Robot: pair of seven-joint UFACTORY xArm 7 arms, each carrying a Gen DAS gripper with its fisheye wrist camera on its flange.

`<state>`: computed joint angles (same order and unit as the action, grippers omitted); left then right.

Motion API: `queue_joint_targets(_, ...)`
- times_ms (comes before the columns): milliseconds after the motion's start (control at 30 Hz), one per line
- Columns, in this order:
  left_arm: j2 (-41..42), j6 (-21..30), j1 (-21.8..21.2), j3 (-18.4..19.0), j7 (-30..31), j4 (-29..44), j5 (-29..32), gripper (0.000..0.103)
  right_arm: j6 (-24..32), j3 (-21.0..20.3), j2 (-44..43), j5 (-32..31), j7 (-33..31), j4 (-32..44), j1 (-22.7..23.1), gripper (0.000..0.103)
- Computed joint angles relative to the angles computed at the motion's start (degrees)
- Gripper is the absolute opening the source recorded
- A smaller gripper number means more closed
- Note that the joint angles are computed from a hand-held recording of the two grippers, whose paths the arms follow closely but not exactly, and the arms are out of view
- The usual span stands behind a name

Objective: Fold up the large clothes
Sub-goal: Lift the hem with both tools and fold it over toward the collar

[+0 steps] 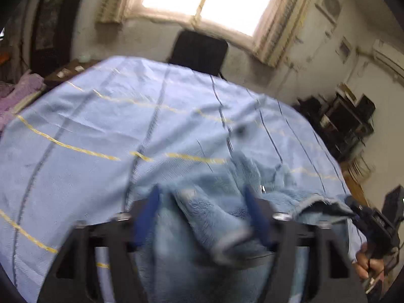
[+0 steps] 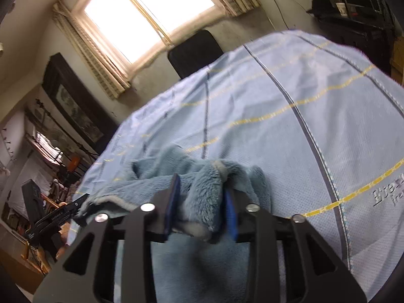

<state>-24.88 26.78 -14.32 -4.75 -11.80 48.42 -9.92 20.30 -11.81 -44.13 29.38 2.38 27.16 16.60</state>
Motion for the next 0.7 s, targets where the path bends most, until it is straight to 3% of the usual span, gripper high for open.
queue_joint_targets(67,-2.0,-2.6,3.4,-2.6,-3.4,-1.1,4.4,0.089,-0.4,0.5,-2.2,-0.3,0.3,-0.5,-0.7,0.049)
queue_joint_targets(133,-2.8,-2.9,3.3,-1.9,-3.7,-1.5,4.8,0.09,-1.5,3.2,-3.6,-2.8,2.3,-1.3,-4.2,0.056)
queue_joint_targets(233,-1.1,-1.4,1.8,-0.5,-2.2,-1.2,4.3,0.09,-1.8,3.3,-4.5,-5.2,3.7,-1.6,-6.0,0.057)
queue_joint_targets(467,4.6,1.3,3.7,-3.5,-4.9,1.1,9.6,0.089,-1.1,0.2,-2.1,-5.8,3.7,-1.4,-3.8,0.057)
queue_joint_targets(600,9.4,6.2,2.0,-0.5,-4.3,6.5,3.7,0.089,0.3,0.2,2.9,-5.4,4.1,1.1,-3.5,0.057)
queue_joint_targets(700,12.5,8.7,2.0,-0.3,-4.3,10.0,2.3,0.089,2.0,-1.4,7.3,-3.1,2.7,4.6,-1.9,0.057)
